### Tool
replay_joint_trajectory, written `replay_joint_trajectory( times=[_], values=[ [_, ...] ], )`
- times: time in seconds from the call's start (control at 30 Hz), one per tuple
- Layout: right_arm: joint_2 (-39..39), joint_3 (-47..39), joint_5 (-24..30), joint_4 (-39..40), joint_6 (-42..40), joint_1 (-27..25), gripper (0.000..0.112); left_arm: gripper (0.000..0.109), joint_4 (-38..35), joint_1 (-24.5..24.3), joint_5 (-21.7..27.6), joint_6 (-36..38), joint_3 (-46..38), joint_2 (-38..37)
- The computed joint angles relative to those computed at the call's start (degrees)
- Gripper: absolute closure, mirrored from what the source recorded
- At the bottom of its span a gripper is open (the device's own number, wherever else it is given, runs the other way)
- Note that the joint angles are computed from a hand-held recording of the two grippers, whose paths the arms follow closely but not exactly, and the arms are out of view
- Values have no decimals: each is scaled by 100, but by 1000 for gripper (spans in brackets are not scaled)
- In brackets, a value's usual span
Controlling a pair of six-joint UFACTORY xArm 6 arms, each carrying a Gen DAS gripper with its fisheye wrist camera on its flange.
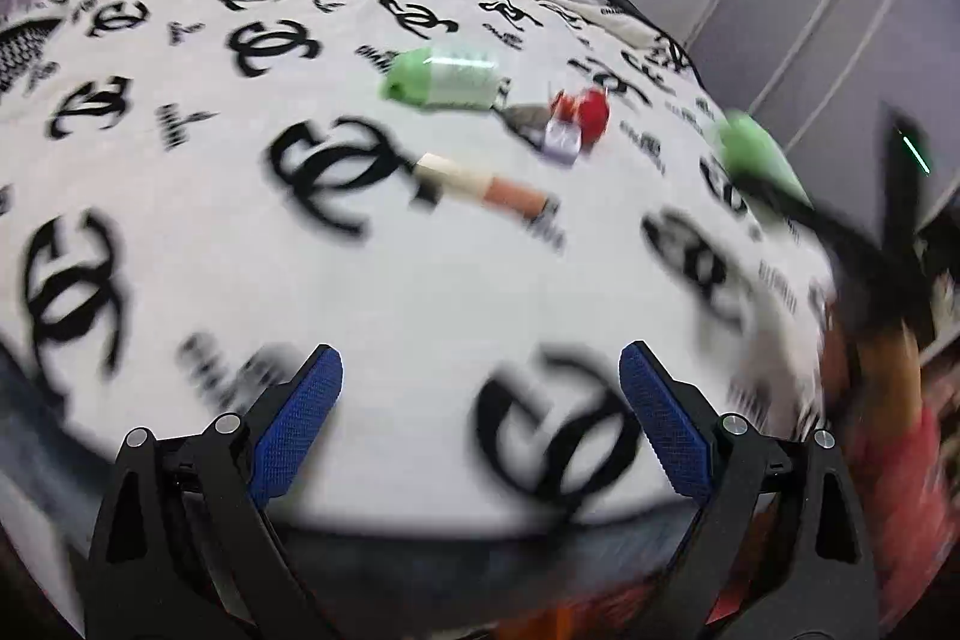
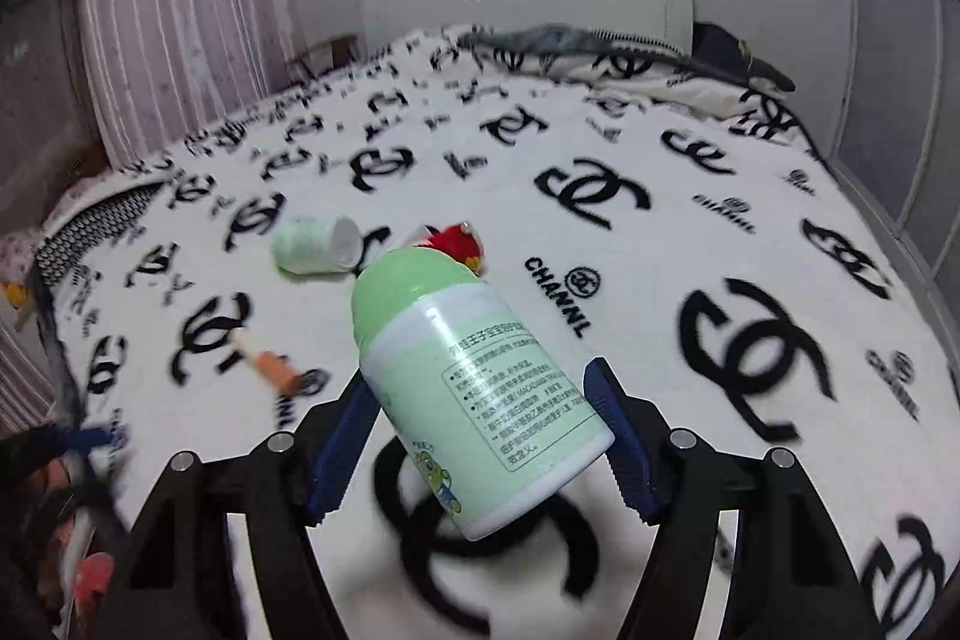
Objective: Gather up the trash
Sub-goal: 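Grasp the large pale green pill bottle with the right tool while the left tool reaches out, then grasp the cigarette-like tube with the left tool while the right tool holds the bottle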
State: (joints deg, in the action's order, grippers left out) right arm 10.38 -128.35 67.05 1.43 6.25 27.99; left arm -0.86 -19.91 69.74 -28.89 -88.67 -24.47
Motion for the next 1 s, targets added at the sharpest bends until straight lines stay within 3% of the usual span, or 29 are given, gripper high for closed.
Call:
replay_joint_trajectory(
  times=[0.13,0.27,0.37,0.5,0.6,0.67,0.8,1.0],
  values=[
    [-989,1213,-545,180,-99,-19,44,17,385,-51,438,-516,-1448,1357],
    [-1644,1936,-826,396,-323,-66,44,17,814,-87,1557,-1286,-3351,2889],
    [-1913,2216,-888,582,-549,-113,43,18,1284,-229,2103,-1742,-4358,3648],
    [-2163,2530,-985,665,-665,-171,43,37,1055,-171,2610,-1992,-4995,4192],
    [-2316,2733,-1056,798,-675,-255,43,54,1283,-220,2513,-2165,-4663,4013],
    [-2391,2832,-1074,864,-630,-288,43,75,1315,-197,2153,-2191,-4127,3667],
    [-2516,2974,-1075,984,-533,-288,43,85,1085,-81,1451,-2057,-3183,3009],
    [-2673,3073,-1201,880,-406,-44,43,89,1945,-470,1477,-1605,-2934,2593]
  ],
)
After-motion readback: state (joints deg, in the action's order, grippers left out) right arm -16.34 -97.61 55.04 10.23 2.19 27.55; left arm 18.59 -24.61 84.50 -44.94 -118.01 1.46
